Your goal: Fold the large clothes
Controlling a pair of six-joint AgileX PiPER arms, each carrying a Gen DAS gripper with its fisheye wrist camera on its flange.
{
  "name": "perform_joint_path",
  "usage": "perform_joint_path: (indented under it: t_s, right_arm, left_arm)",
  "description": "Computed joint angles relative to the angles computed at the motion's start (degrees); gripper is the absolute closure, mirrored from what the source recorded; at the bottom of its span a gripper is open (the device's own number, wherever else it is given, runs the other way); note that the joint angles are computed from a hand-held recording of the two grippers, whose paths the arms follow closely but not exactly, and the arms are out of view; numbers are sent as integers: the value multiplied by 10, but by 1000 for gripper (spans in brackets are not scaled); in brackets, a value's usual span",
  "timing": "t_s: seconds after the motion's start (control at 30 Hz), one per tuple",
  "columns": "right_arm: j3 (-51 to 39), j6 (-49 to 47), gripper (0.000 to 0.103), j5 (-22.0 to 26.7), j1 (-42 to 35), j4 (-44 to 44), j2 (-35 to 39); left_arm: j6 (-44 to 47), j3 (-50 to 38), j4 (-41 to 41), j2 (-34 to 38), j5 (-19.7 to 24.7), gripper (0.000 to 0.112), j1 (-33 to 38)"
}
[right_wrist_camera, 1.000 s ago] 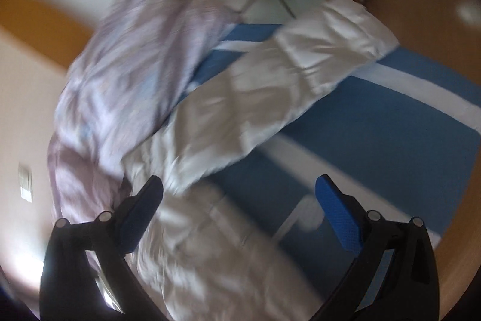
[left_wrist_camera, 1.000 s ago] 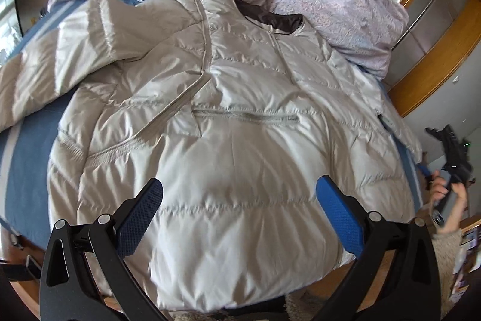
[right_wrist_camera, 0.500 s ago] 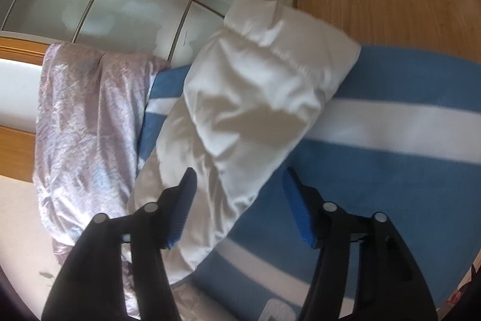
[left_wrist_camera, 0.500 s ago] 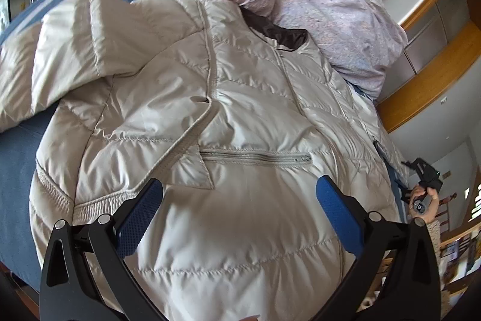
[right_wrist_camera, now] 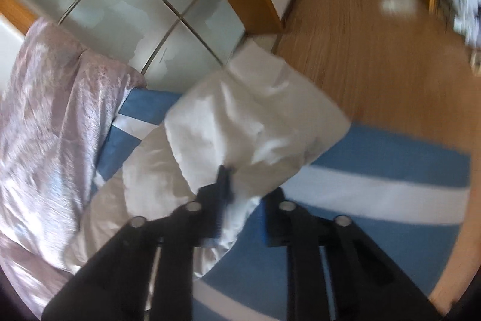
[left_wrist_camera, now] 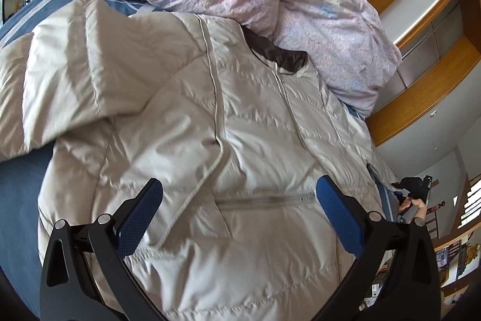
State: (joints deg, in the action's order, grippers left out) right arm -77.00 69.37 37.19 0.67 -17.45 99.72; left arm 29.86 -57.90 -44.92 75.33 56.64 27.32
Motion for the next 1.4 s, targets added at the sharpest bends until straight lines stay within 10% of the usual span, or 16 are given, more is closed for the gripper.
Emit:
perform_joint_path:
  t_s: [0.2,0.43,0.6,0.87,1.17,1.4]
  right_arm:
    - [-131,29,94,124,110,-183,23]
    - [-256,-66,94,84,264,-239,59]
    - [-359,-254,94,42,309,-54,133]
    - [-598,-433,95,186,370,122,308]
    - [-697,-481,91,284,404,149,376]
    - [-580,-474,78,263,401,134,306]
  left_arm:
    - [-4,-74,1,56,25,11,-4]
    - [-28,-189,-73,160,89,11,-8]
    - [-89,-247,-107,233,109,11,-34]
    - [-140,-302,-131,309,99,11,-98]
    - [-198,-336,-133,365,83,28,-150]
    - [-230,-363,-126,391,80,69,-169]
